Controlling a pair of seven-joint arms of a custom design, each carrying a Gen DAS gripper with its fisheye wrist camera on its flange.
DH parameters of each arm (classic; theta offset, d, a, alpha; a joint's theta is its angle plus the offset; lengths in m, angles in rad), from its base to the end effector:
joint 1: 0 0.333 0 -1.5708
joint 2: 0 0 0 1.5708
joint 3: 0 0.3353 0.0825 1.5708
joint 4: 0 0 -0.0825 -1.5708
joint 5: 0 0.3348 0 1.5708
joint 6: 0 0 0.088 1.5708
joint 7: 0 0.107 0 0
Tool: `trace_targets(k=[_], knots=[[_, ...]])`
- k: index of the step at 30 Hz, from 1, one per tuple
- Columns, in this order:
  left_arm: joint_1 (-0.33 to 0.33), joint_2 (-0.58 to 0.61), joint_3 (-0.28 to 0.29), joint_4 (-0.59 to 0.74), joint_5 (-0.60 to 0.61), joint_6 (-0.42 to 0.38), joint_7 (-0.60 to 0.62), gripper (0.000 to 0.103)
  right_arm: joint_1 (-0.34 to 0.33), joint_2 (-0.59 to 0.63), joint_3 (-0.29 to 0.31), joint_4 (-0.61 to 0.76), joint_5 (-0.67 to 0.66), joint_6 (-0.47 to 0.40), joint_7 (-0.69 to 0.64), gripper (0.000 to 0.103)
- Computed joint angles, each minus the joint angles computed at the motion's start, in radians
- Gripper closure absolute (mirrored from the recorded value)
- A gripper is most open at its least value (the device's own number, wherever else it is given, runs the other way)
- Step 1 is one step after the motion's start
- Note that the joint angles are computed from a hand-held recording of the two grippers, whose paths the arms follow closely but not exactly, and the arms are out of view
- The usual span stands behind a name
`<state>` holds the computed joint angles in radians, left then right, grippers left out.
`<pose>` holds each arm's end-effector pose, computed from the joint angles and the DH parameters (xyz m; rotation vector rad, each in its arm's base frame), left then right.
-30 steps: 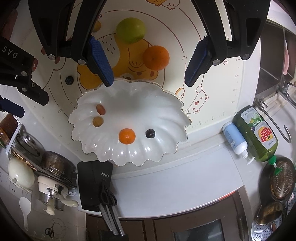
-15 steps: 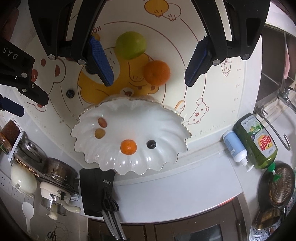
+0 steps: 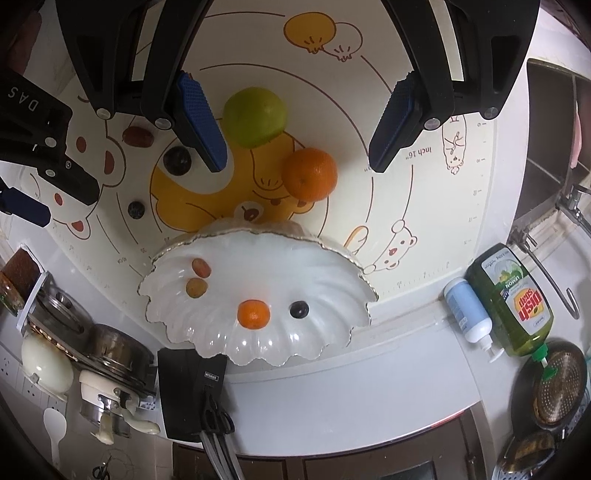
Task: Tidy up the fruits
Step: 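Grasp the green apple with the left tool while the right tool grasps a dark red date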
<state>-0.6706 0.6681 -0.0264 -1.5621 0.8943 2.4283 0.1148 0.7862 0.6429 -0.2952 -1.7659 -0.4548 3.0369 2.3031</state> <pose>0.5376 -0.4417 0.3187 -1.9191 1.6883 -0.4722 0.5642 0.3825 0.3267 -2.0563 1.4969 -0.5807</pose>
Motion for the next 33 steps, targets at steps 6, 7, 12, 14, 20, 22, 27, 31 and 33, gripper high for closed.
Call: trace_targets(k=[6,7,12,14,20,22,27,31,33], knots=[[0.003,0.005,-0.003,-0.013,-0.01,0.017,-0.001,0.024,-0.014,-0.001,0.023,-0.017,0.011,0.001,-0.015,0.025],[0.003,0.007,-0.003,-0.013,-0.012,0.019,-0.001,0.024,-0.025,-0.001,0.037,-0.018,0.018,0.0,-0.026,0.025],[0.003,0.016,-0.002,-0.011,-0.029,0.022,0.002,0.024,-0.046,0.004,0.067,-0.023,0.046,0.001,-0.059,0.025],[0.001,0.02,-0.001,-0.009,-0.033,0.021,0.004,0.024,-0.047,0.007,0.072,-0.025,0.055,0.003,-0.069,0.025],[0.005,0.038,-0.004,-0.003,-0.062,0.032,0.013,0.024,-0.078,0.025,0.121,-0.01,0.096,-0.011,-0.129,0.025],[0.002,0.042,0.0,-0.003,-0.068,0.035,0.016,0.024,-0.085,0.029,0.131,-0.006,0.109,-0.016,-0.144,0.025],[0.004,0.046,0.004,-0.013,-0.077,0.069,0.016,0.024,-0.103,0.039,0.161,0.001,0.133,-0.029,-0.191,0.025],[0.006,0.053,0.005,-0.016,-0.096,0.09,0.028,0.024,-0.103,0.044,0.164,0.003,0.145,-0.033,-0.214,0.025],[0.003,0.056,0.009,-0.015,-0.103,0.095,0.031,0.024,-0.099,0.046,0.16,0.003,0.148,-0.033,-0.22,0.026]])
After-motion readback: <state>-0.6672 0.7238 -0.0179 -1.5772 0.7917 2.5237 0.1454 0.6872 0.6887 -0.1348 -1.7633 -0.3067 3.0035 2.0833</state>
